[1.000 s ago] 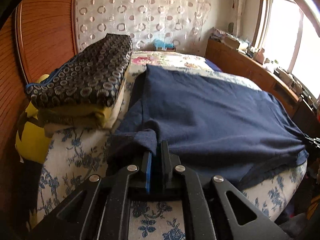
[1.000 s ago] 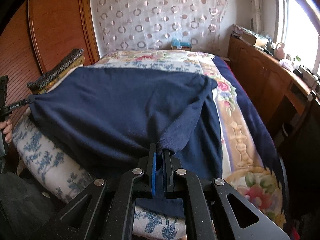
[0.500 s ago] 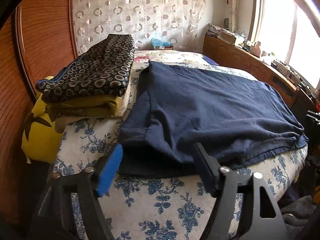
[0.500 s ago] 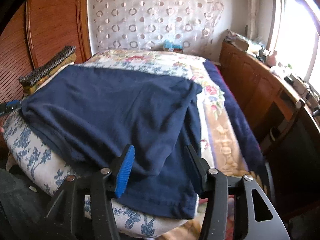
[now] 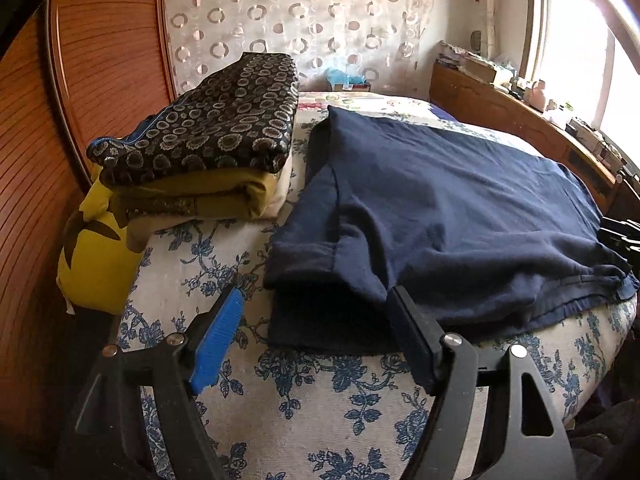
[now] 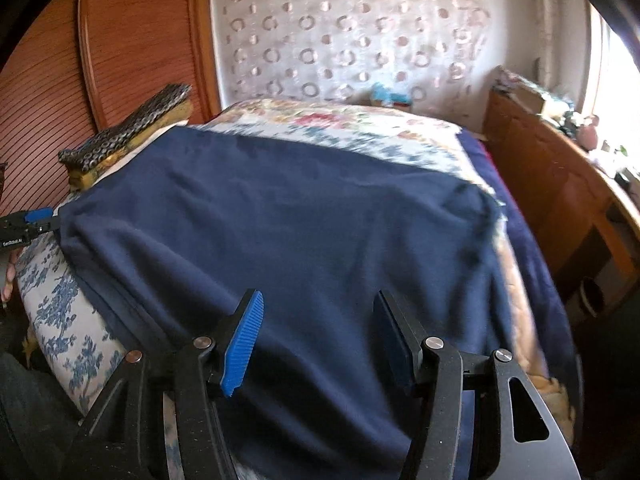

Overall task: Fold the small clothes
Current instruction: 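Fold the shirt over again with both tools and release it flat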

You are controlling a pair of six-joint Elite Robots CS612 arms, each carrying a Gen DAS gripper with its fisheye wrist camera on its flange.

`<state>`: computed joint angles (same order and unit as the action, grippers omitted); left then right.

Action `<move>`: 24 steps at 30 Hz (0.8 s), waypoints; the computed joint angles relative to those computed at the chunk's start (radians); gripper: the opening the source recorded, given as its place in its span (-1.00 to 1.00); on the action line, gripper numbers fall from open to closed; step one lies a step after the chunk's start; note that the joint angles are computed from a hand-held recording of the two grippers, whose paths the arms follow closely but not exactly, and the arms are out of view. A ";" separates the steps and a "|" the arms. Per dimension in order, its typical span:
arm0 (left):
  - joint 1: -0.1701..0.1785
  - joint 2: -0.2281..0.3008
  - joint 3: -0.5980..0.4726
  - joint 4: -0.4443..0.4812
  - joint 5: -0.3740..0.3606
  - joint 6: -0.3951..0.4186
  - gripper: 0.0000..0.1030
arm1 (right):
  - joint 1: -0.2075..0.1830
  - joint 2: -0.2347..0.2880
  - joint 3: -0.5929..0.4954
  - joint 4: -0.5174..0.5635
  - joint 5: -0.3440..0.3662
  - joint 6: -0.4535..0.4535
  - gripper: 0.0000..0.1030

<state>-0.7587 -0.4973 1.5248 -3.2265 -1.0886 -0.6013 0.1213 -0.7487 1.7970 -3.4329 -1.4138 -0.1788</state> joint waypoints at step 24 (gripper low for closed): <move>0.022 0.013 -0.019 -0.017 -0.049 -0.055 0.46 | 0.012 0.045 -0.082 0.105 -0.011 -0.030 0.39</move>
<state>-0.7362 -0.4841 1.5062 -3.2434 -1.1379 -0.6563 0.1338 -0.7041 1.7148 -3.3276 -1.4249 -0.2088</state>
